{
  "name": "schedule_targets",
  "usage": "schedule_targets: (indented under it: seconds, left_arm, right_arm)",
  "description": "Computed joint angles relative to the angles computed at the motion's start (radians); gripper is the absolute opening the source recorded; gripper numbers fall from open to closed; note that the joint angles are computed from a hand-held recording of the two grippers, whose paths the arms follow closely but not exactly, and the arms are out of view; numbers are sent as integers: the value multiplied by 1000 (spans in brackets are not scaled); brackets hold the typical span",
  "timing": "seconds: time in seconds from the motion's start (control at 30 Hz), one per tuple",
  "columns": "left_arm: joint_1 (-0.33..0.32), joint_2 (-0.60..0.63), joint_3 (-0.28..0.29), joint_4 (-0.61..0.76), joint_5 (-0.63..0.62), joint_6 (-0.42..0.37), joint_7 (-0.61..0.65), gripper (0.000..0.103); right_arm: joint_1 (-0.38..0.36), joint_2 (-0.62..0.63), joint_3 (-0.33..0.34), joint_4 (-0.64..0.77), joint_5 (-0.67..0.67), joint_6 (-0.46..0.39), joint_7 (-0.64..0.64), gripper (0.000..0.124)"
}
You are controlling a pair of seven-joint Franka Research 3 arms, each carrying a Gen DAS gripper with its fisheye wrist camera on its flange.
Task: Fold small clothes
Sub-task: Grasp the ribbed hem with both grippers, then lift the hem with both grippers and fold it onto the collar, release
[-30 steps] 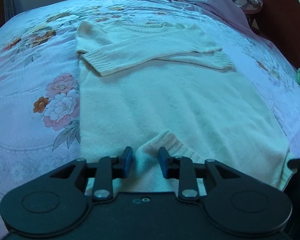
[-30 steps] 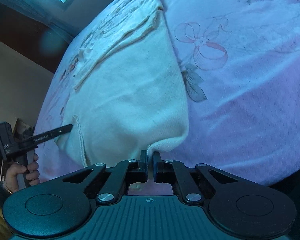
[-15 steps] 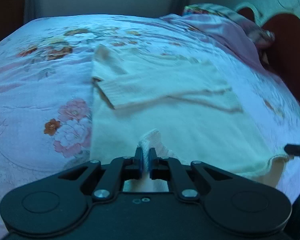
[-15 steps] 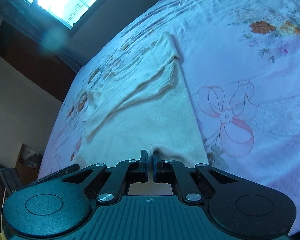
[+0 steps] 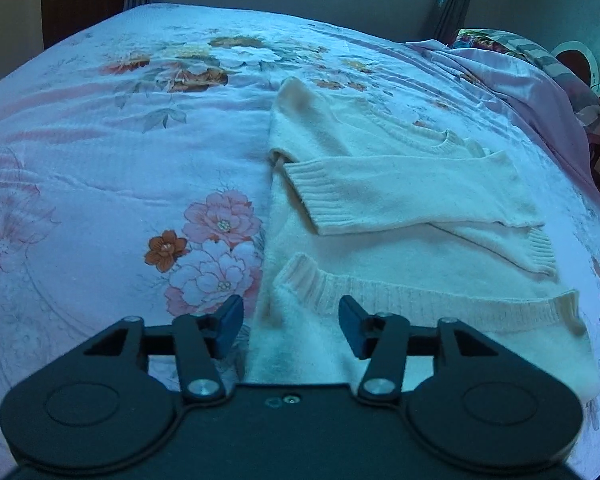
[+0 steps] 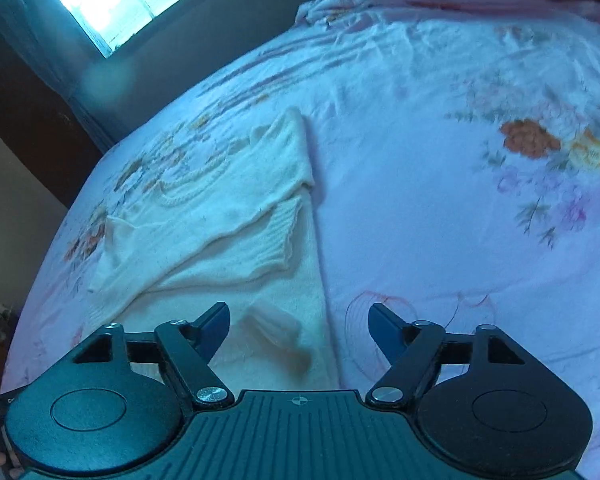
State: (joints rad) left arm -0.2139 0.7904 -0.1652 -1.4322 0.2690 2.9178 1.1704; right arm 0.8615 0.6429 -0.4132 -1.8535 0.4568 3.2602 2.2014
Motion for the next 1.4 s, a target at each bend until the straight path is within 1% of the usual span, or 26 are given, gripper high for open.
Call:
schedule_targets:
  seconds: [0.03,0.07,0.13,0.2,0.3,0.43,0.5,0.57,0.6,0.63,0.67,0.73,0.77,0.8,0.83,0.93,1.0,1.03,1.07,1.1,1.17,1.2,1.23,1.27,1.3,1.4]
  left_arm:
    - [3,0,-3,0,2,3,9,52]
    - [8,4,-10,6,3,2,21,51]
    - [6,15,-12,22,3,-6,34,47]
    - [10,28,-23,37,-2,-15,52,43]
    - [-9,47,-9,63,0,-29,56,43]
    - [-10,79,-14,111,-7,-53,72,41]
    - [-13,93,-14,130,-6,-61,89,34]
    - [-13,95,-15,129,-6,-54,101,18]
    - [-10,91,-17,120,-7,-43,107,10]
    - [-5,83,-22,106,-9,-28,112,8]
    - [-7,74,-18,89,-8,-9,109,8]
    - [-13,56,-5,58,2,30,103,8]
    - [-9,53,-11,49,5,42,111,8]
    - [-4,57,-20,52,6,42,121,8]
    - [1,66,-29,65,6,29,136,8]
    - [-32,79,6,92,21,12,129,9]
    - [-45,64,25,70,33,45,114,9]
    - [-47,53,30,50,45,70,117,9]
    - [-53,44,40,37,59,84,117,11]
    - [-54,42,41,35,69,79,126,16]
    - [-41,57,21,60,68,31,153,17]
    - [-58,58,44,68,70,11,133,17]
    - [-66,51,59,57,75,27,115,15]
    - [-52,44,44,42,75,52,123,15]
    - [-42,43,31,39,75,56,135,16]
    - [-34,45,13,38,82,63,167,15]
  right_arm:
    - [13,-3,-14,-5,-9,3,-8,76]
    - [59,6,-64,-5,-10,-10,-12,75]
    - [138,38,-155,15,-46,-59,-15,56]
    - [145,62,-164,47,-101,-99,-19,50]
    - [114,91,-133,96,-161,-140,-17,48]
    - [66,117,-98,141,-216,-149,4,48]
    - [28,124,-66,166,-242,-155,7,48]
    - [-16,122,-21,182,-272,-159,-3,47]
    - [-37,120,4,185,-286,-155,-11,30]
    - [-67,110,40,184,-295,-155,-26,12]
    - [-78,105,55,179,-302,-151,-29,8]
    - [-87,97,68,165,-311,-135,-35,8]
    - [-97,95,80,164,-313,-133,-44,8]
    - [-106,96,89,169,-316,-139,-53,8]
    - [-97,103,76,176,-317,-142,-48,8]
    - [-145,113,124,202,-310,-152,-67,8]
    - [-160,117,137,215,-312,-165,-73,8]
    - [-155,118,130,215,-315,-169,-69,8]
    - [-167,116,142,212,-316,-164,-74,8]
    - [-179,115,156,211,-315,-161,-79,8]
    - [-188,118,165,217,-312,-166,-81,8]
    - [-186,121,162,223,-314,-174,-80,8]
    - [-181,120,156,224,-316,-177,-75,8]
    - [-180,118,155,221,-317,-173,-71,8]
    - [-182,116,160,220,-318,-172,-73,8]
    - [-169,121,145,228,-335,-193,-68,8]
